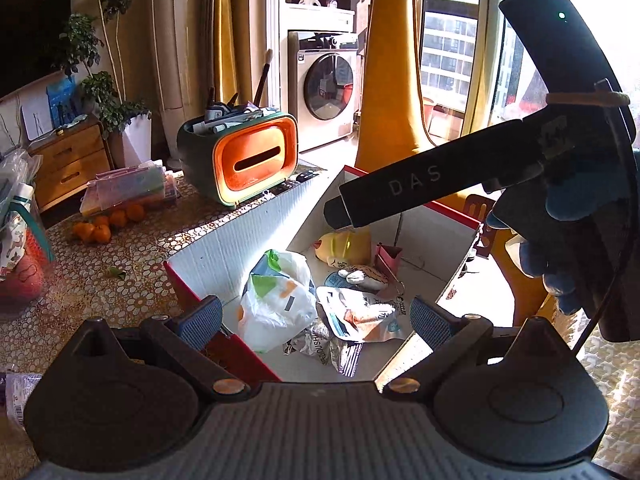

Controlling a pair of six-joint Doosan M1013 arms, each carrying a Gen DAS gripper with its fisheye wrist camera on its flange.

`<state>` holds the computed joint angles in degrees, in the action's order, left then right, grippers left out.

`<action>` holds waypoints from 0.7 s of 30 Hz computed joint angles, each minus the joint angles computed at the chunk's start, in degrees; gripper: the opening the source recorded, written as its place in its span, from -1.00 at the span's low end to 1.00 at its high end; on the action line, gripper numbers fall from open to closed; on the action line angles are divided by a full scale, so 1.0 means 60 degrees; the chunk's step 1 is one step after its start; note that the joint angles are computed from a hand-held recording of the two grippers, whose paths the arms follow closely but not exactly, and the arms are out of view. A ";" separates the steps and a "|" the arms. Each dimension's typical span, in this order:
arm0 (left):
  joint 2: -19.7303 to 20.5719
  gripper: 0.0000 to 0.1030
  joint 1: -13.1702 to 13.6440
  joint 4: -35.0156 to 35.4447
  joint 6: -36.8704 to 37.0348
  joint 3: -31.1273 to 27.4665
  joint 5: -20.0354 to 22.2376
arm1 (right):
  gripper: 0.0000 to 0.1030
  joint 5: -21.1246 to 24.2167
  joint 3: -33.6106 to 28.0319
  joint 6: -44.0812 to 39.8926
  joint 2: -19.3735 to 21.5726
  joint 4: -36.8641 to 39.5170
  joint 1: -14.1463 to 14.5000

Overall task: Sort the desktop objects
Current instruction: 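Move both tools back toward the dark bag and white packet on the table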

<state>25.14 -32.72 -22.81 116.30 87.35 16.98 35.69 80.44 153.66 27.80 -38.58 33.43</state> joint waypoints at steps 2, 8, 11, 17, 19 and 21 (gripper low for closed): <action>-0.0162 0.96 0.0124 -0.0768 0.0653 0.0229 -0.0170 | 0.97 -0.0040 -0.0042 0.0108 -0.0021 -0.0183 0.0121; -0.0651 0.96 0.0571 -0.3042 0.2464 0.0898 -0.0532 | 0.97 -0.0225 -0.0269 0.0217 0.0079 -0.0235 0.0477; -0.0835 0.96 0.0795 -0.3826 0.3100 0.1180 -0.0720 | 0.97 -0.0222 -0.0522 -0.0043 0.0228 -0.0029 0.0631; -0.1133 0.95 0.1262 -0.3566 0.2653 0.1605 -0.1117 | 0.97 -0.0084 -0.1250 -0.0738 0.0682 0.0449 0.0948; -0.1171 0.95 0.1449 -0.3433 0.2432 0.1676 -0.1166 | 0.97 0.0016 -0.1514 -0.0939 0.0850 0.0592 0.1018; -0.1196 0.95 0.1592 -0.2503 0.1445 0.1718 -0.1225 | 0.97 0.0109 -0.1811 -0.1211 0.1041 0.0820 0.1086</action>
<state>17.97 -23.17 -37.83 124.97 97.66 9.63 36.35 69.57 146.40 34.05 -33.66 39.95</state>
